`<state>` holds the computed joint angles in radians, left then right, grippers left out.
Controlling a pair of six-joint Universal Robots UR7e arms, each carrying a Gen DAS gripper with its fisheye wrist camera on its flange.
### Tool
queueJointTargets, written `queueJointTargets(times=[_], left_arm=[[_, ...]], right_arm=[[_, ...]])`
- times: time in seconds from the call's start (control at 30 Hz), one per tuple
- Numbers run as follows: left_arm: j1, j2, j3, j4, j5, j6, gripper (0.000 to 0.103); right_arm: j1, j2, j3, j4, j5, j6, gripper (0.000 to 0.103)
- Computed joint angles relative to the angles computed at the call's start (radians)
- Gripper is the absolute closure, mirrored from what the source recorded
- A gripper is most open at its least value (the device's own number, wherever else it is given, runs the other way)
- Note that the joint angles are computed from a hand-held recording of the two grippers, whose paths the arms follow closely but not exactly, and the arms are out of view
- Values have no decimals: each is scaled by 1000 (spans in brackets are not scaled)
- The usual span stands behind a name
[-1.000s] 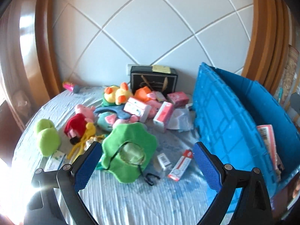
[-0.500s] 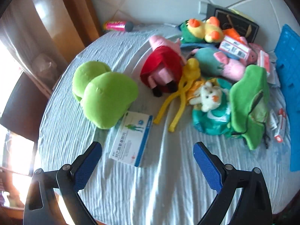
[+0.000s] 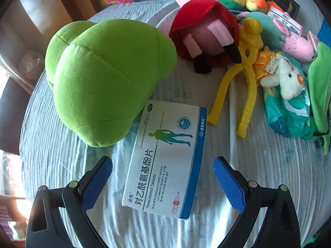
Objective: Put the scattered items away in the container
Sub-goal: 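Grasp the blue-and-white paracetamol box with the left gripper while the right grasps a white box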
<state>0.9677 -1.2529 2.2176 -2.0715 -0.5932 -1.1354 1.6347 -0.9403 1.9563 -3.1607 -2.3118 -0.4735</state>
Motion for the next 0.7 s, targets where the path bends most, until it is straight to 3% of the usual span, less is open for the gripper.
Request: queueJointTargets(times=[0.07, 0.27, 0.3, 0.37, 0.47, 0.6, 0.7], left_arm=[[20, 32, -13, 16, -8, -6, 2], [8, 12, 95, -224, 13, 27, 0], [9, 8, 112, -267, 7, 33, 0], [6, 6, 119, -274, 1, 23, 0], [-8, 14, 120, -244, 14, -20, 0], [-31, 25, 136, -234, 37, -77, 0], [-47, 30, 144, -235, 37, -102, 7]], right_arm=[[-13, 12, -39, 35, -1, 15, 0], [-28, 76, -145, 83, -9, -18, 2], [-28, 84, -157, 92, 0, -35, 4], [-27, 106, -179, 91, 6, -74, 27], [-32, 120, -204, 129, 43, -95, 46], [-40, 141, -226, 129, 83, -164, 46], [-53, 155, -244, 152, 91, -185, 46]])
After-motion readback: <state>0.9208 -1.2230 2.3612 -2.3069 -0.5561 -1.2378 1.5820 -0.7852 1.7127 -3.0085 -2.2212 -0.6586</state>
